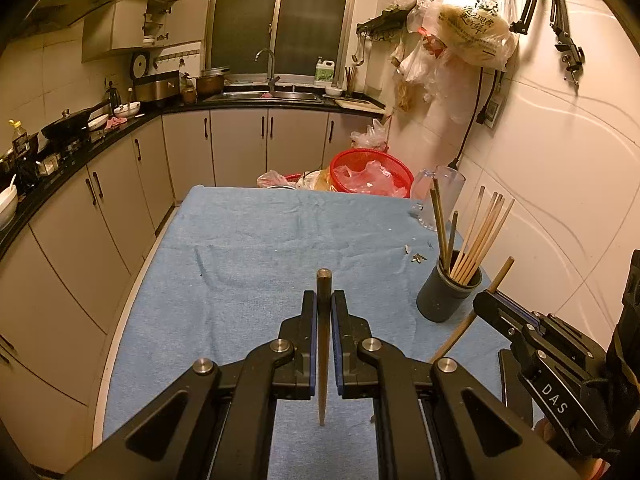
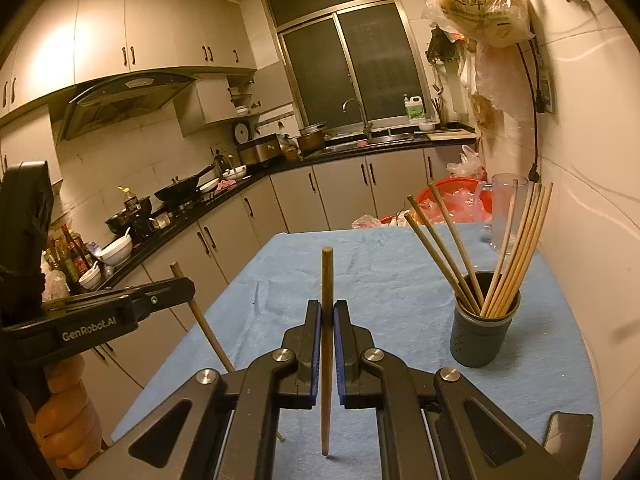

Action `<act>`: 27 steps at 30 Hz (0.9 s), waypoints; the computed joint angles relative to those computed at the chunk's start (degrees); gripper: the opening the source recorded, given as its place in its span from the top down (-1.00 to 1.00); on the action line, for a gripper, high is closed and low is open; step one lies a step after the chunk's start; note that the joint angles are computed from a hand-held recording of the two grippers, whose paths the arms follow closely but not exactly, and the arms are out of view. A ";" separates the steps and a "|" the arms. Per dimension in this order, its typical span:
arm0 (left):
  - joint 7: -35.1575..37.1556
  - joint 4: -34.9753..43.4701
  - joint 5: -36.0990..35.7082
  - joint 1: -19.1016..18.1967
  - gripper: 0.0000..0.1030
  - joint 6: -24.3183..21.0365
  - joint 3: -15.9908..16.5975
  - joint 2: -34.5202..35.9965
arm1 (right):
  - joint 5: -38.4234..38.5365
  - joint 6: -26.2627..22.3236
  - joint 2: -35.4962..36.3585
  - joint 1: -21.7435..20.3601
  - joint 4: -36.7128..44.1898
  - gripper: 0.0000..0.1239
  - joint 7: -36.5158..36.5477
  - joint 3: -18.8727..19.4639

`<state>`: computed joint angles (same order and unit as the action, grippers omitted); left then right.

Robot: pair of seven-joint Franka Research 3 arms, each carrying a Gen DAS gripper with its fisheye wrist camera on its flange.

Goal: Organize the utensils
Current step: 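Lift both held chopsticks and carry them over the black cup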

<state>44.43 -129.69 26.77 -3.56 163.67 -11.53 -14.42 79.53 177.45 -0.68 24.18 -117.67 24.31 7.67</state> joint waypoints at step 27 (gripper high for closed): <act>-1.05 1.42 1.93 -0.66 0.86 -1.79 -0.96 -0.67 | 9.05 -0.21 -3.85 -0.58 -1.30 0.89 -7.21 -1.57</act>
